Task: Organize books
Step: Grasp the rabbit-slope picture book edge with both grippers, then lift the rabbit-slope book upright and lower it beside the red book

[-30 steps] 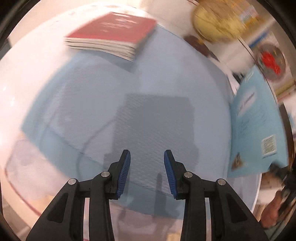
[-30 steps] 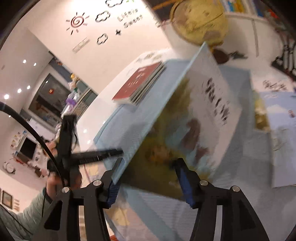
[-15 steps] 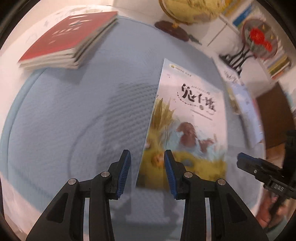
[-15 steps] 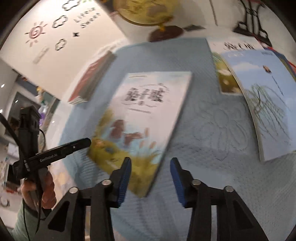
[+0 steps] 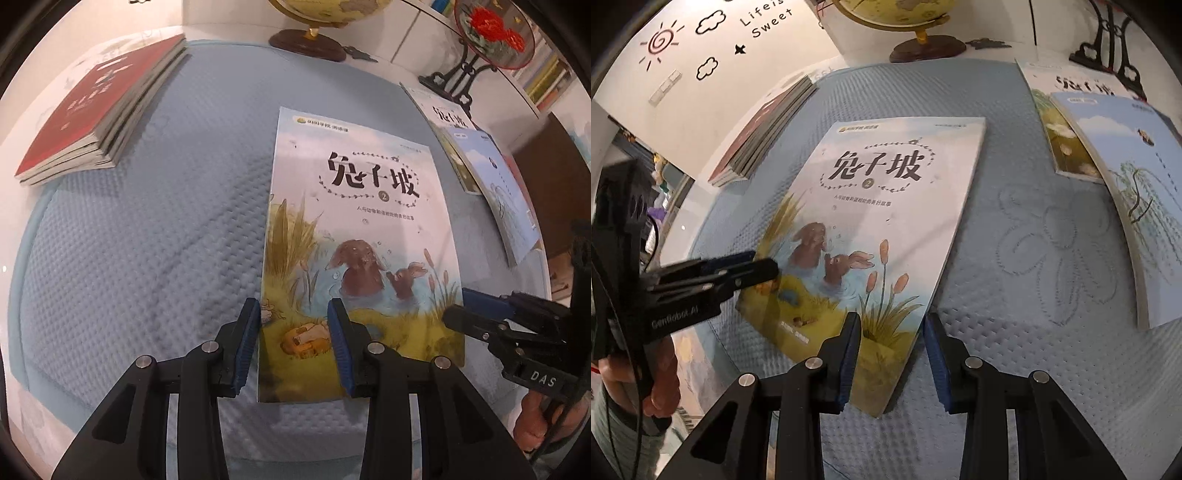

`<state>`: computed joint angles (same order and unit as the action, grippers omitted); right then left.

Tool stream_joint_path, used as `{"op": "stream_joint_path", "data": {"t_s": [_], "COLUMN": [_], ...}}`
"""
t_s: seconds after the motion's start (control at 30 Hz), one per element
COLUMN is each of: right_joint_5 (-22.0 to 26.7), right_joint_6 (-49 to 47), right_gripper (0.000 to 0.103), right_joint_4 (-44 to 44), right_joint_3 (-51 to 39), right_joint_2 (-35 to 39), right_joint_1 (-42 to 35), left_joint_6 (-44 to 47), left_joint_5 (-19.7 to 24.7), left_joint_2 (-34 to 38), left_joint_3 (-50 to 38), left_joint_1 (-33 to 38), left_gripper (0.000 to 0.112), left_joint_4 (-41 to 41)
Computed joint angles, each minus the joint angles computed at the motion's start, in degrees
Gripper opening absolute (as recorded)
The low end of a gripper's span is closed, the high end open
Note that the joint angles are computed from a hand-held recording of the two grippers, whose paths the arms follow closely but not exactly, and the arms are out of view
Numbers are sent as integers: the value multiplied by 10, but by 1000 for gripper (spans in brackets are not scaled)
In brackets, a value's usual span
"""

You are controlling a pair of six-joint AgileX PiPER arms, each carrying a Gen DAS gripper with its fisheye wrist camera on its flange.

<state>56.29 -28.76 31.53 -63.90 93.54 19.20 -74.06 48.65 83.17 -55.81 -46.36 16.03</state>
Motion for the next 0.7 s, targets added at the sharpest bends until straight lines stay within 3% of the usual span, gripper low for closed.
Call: {"op": "stream_joint_path", "data": {"t_s": [0.1, 0.27, 0.37, 0.5, 0.57, 0.7], "right_joint_5": [14, 54, 79, 95, 99, 109], "right_joint_6": [-26, -89, -114, -121, -130, -134], "right_gripper": [35, 36, 36, 35, 35, 35], "right_joint_4": [26, 89, 121, 130, 129, 135], "right_joint_3": [-1, 1, -2, -8, -6, -9], "right_joint_2": [8, 28, 47, 54, 52, 58], "right_joint_1": [-24, -77, -103, -111, -116, -121], "left_joint_6": [-51, -204, -222, -214, -197, -176], "left_joint_5": [16, -68, -28, -12, -55, -79], "left_joint_2": [-20, -130, -99, -25, -16, 19], "left_joint_3": [-6, 43, 7, -17, 3, 3], "left_joint_1": [-29, -68, -96, -87, -66, -48], "left_gripper": [34, 34, 34, 33, 23, 21], "left_joint_4": [38, 142, 176, 154, 126, 92]}}
